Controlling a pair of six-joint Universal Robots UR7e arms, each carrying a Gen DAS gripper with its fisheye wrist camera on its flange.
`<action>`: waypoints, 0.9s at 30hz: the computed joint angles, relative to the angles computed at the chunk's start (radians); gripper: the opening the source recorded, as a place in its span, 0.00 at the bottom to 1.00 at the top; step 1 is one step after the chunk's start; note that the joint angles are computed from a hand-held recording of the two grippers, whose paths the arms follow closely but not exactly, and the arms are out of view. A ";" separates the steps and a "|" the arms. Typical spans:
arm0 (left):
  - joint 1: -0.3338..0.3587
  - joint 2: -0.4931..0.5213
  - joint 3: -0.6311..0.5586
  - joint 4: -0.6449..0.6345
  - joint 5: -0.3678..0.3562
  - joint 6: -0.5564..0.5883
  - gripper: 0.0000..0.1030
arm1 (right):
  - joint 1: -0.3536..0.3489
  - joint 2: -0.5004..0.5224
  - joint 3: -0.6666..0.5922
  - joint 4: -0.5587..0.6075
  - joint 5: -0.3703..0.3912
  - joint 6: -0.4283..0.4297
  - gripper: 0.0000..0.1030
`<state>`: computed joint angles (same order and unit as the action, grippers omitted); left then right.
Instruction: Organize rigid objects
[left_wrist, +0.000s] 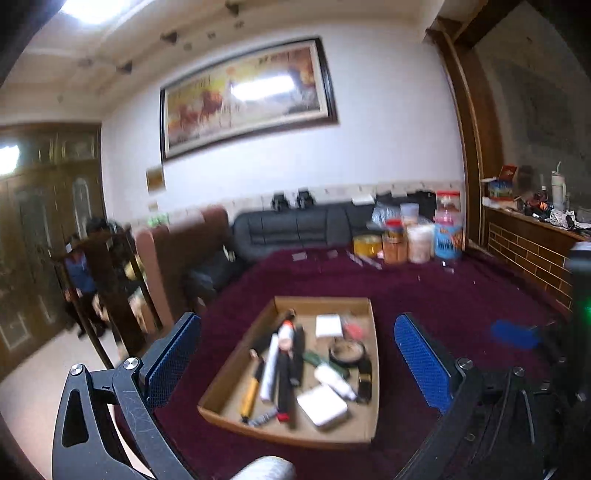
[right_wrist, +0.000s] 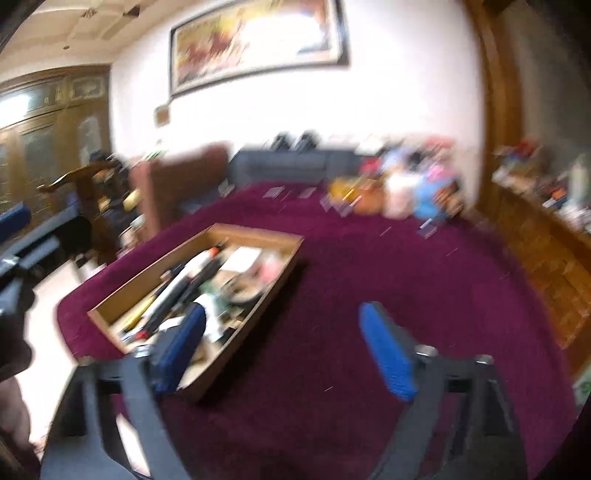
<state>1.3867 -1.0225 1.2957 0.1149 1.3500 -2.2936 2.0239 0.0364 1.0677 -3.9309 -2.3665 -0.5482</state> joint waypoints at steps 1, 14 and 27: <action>0.004 0.022 -0.040 0.048 -0.015 -0.025 0.99 | 0.001 0.020 -0.023 -0.042 -0.004 -0.035 0.87; 0.031 0.195 -0.318 0.338 -0.225 -0.229 0.99 | -0.002 0.076 -0.091 0.124 -0.061 -0.021 0.87; 0.045 0.249 -0.394 0.403 -0.282 -0.254 0.99 | 0.001 0.073 -0.132 0.322 -0.073 0.046 0.87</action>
<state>1.4313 -0.7739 0.9019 0.5181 1.0679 -2.5478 2.0253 0.1091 0.9361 -3.6087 -2.4391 -0.5026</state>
